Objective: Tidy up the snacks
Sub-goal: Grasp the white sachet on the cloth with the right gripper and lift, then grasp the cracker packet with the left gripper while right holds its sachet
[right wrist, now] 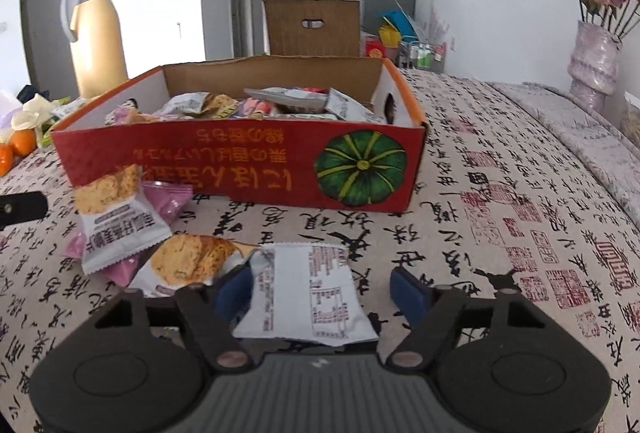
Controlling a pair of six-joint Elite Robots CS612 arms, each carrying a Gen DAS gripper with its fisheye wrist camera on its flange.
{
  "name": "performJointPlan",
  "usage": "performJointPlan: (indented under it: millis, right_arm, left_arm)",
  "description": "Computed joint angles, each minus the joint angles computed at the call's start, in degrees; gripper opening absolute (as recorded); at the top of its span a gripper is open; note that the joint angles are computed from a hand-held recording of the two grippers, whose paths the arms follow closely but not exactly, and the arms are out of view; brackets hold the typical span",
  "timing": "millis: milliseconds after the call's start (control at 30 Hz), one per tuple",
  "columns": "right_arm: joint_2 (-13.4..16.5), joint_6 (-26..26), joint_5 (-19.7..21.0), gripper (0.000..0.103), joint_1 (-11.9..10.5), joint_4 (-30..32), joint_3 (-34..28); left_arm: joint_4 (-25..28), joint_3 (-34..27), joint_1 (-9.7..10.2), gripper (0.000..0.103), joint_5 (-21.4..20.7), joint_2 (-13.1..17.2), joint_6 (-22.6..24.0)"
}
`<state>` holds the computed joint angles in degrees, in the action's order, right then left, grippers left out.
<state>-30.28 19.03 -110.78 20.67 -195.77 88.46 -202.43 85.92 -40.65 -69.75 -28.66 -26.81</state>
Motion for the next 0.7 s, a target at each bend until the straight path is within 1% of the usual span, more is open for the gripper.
performJointPlan:
  millis: [33,67,133,233,467,700]
  right_arm:
    - [0.08,-0.36,0.17,0.059,0.04,-0.60,0.02]
    - [0.16,-0.74,0.25,0.052,0.09,-1.08,0.00]
    - [0.27,-1.16,-0.29,0.050,0.25,-1.39,-0.06]
    - [0.29,-0.78,-0.63,0.044,0.27,-2.88,0.26]
    - [0.23,2.45,-3.71,0.044,0.14,-7.73,1.58]
    - [0.41,4.51,-4.35,0.044,-0.22,-8.28,1.81]
  left_arm:
    - [0.01,-0.03,-0.03,0.103,0.14,0.02,-0.08]
    - [-0.02,0.01,-0.04,0.103,0.21,0.01,-0.15]
    - [-0.08,0.06,-0.06,0.103,0.39,-0.01,-0.27]
    - [0.04,0.02,-0.06,0.103,0.47,0.00,-0.37]
    - [0.19,0.03,-0.09,0.103,0.60,-0.02,-0.41]
    - [0.37,-0.14,-0.13,0.103,1.08,0.08,-0.33]
